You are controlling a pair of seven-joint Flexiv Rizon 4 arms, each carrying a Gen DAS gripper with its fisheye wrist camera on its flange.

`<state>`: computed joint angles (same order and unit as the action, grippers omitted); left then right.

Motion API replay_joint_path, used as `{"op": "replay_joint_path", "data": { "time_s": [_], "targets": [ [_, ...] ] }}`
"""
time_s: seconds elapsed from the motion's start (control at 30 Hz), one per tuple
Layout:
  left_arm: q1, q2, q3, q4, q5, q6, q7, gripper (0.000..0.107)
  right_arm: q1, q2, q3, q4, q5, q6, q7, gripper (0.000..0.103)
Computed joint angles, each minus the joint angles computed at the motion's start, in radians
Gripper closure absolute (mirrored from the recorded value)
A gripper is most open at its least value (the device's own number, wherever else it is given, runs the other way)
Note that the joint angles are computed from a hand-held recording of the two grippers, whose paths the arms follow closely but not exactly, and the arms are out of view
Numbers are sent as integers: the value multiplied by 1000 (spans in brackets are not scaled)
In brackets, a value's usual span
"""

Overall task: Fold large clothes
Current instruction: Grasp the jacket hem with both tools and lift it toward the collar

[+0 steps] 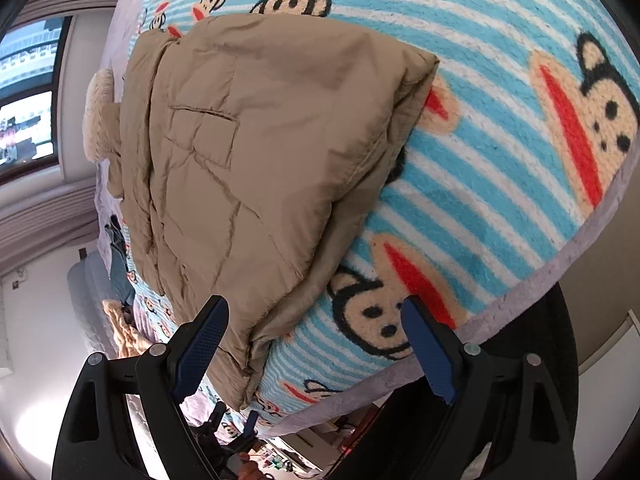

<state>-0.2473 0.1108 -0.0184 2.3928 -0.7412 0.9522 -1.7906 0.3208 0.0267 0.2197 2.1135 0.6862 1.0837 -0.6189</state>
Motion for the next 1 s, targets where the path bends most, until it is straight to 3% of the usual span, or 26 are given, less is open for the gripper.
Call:
{"op": "replay_joint_path", "data": {
  "time_s": [0.33, 0.4, 0.47, 0.5, 0.53, 0.57, 0.63, 0.83, 1.0],
  "targets": [
    [-7, -95, -31, -67, -75, 41, 74, 4, -17, -85, 6, -54, 125, 140, -73, 13],
    [-7, -107, -37, -77, -91, 53, 69, 17, -25, -103, 11, -64, 141, 162, -55, 13],
    [1, -115, -35, -94, -73, 30, 67, 56, -36, -114, 21, -79, 173, 172, -69, 15],
    [1, -119, -37, -98, -77, 28, 72, 69, -44, -119, 25, -90, 192, 163, -86, 22],
    [0, -120, -39, -98, -111, 26, 104, 85, -50, -122, 27, -97, 200, 150, -94, 35],
    [0, -115, -39, -99, -120, 29, 119, 89, -56, -126, 28, -105, 203, 131, -100, 44],
    [1, -96, -35, -100, -105, 38, 131, 90, -57, -129, 25, -108, 168, 101, -73, 91],
    [0, -45, -19, -135, -114, 61, 200, 94, -55, -120, 32, -135, 124, 135, -124, 95],
    [11, -57, -18, -215, -80, 73, 234, 94, -56, -125, 11, -206, -3, 86, -162, 95]
  ]
}}
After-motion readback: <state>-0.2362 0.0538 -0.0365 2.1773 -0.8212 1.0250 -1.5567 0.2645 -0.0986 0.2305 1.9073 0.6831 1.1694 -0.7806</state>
